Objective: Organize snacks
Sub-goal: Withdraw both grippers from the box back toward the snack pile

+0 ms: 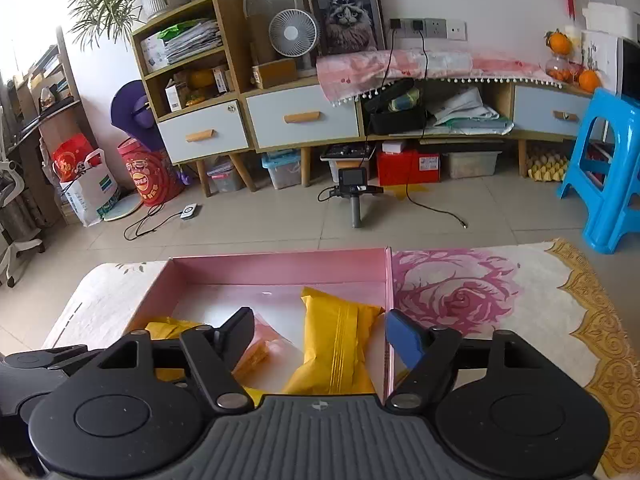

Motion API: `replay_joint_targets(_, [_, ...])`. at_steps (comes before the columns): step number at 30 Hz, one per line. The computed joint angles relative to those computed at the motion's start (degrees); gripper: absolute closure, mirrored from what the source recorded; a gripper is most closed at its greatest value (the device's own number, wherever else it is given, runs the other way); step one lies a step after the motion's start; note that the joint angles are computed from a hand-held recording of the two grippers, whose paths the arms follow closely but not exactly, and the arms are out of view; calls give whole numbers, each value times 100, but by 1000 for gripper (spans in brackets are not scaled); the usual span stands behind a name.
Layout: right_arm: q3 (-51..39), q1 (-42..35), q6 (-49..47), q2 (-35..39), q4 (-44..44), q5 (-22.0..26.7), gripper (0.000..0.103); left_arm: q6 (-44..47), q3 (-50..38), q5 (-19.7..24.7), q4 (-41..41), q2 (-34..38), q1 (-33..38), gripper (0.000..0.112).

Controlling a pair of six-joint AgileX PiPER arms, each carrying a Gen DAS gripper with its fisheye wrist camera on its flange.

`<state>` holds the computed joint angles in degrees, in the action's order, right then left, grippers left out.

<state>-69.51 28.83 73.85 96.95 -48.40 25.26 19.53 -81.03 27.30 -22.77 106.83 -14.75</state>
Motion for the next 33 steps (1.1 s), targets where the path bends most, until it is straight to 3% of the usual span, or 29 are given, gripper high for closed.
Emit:
replay_joint_targets(10, [266, 410, -201, -530, 21, 336, 23, 139, 402, 325, -215, -606, 323, 30])
replay_joint_targets(21, [703, 1003, -585, -1017, -9, 718, 16, 1196, 1290, 417, -353, -1415, 694, 23])
replay_joint_targets(33, [1274, 1587, -80, -1379, -483, 869, 10, 2325, 2163, 435, -521, -2067, 1156, 22])
